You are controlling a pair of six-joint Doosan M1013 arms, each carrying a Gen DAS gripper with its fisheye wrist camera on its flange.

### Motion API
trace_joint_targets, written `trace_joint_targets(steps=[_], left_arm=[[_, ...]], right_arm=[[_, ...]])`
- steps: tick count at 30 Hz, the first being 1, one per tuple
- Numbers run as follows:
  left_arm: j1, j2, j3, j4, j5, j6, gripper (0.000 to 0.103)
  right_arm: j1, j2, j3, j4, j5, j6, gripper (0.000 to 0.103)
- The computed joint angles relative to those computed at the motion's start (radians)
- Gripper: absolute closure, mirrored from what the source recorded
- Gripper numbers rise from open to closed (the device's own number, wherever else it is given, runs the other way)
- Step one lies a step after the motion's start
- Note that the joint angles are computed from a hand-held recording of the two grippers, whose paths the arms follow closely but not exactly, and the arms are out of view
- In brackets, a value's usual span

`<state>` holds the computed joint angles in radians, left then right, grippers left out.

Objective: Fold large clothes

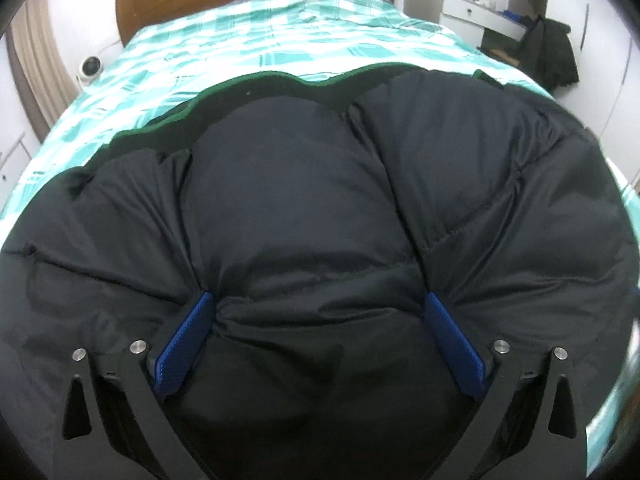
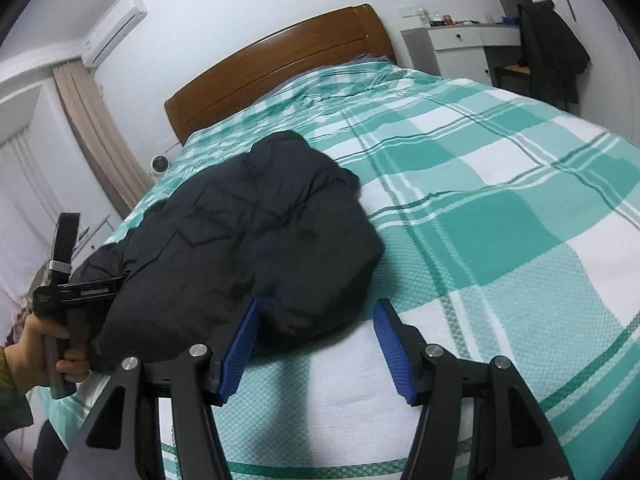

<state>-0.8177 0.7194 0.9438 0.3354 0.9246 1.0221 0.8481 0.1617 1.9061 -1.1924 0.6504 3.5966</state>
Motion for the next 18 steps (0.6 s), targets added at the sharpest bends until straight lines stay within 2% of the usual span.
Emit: trace_joint_targets(steps=[6, 9, 12, 18], left_arm=[[0.005, -0.034, 0.034, -0.048, -0.021, 0.005, 0.003], [0.005, -0.104, 0.132, -0.125, -0.111, 0.053, 0.002], [-0.02, -0.134, 0.193, -0.059, -0.125, 0.046, 0.002], [-0.018, -0.113, 0.193, -0.031, -0.133, 0.055, 0.001]], right_arm=[[-0.009, -0.003, 0.009, 0.003, -0.013, 0.031, 0.043], [-0.005, -0.007, 0.012, 0.0, -0.01, 0.036, 0.043], [-0.008, -0.003, 0.009, 0.002, -0.014, 0.031, 0.043], [-0.003, 0.002, 0.003, 0.003, -0.005, 0.019, 0.043]])
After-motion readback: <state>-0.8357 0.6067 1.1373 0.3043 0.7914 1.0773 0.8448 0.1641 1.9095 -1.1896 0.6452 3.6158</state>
